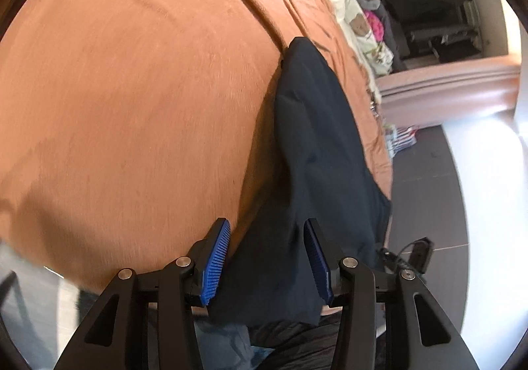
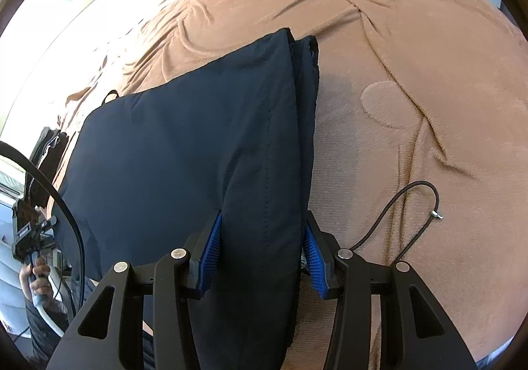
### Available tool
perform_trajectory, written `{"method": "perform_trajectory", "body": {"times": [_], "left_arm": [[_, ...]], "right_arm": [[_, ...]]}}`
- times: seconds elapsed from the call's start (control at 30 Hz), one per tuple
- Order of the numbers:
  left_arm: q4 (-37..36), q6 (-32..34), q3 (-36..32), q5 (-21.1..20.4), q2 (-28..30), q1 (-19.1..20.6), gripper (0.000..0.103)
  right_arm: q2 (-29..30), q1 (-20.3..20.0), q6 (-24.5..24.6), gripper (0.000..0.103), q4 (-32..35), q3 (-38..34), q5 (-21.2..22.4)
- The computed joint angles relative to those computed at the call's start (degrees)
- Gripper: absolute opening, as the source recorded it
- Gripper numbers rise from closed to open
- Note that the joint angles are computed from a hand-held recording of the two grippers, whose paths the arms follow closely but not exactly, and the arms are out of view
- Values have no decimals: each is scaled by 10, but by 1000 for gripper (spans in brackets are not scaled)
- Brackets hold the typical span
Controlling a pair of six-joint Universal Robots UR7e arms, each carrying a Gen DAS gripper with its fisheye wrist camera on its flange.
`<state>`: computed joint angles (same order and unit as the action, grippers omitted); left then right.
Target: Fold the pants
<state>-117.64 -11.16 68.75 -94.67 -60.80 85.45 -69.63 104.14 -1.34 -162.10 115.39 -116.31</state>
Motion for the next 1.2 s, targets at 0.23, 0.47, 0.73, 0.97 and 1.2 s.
{"method": "perform_trajectory", "body": {"times": [0.23, 0.47, 0.73, 0.97, 1.2], "left_arm": [[-105, -28, 85, -55, -39, 20, 47], [-154, -29, 107, -15, -41, 7, 31], [-182, -34, 119, -15, -42, 4, 12], [-193, -30, 118, -36, -41, 0, 12], [-192, -23, 105, -43, -34, -6, 12]], "right_arm": [[0, 6, 1, 44, -14, 7, -11], [-19, 21, 10, 44, -40, 28, -47], [-53, 75, -4, 42, -92, 59, -75], [-6, 119, -7, 42, -101, 40, -44], [55, 139, -14, 42, -83, 4, -32]]}}
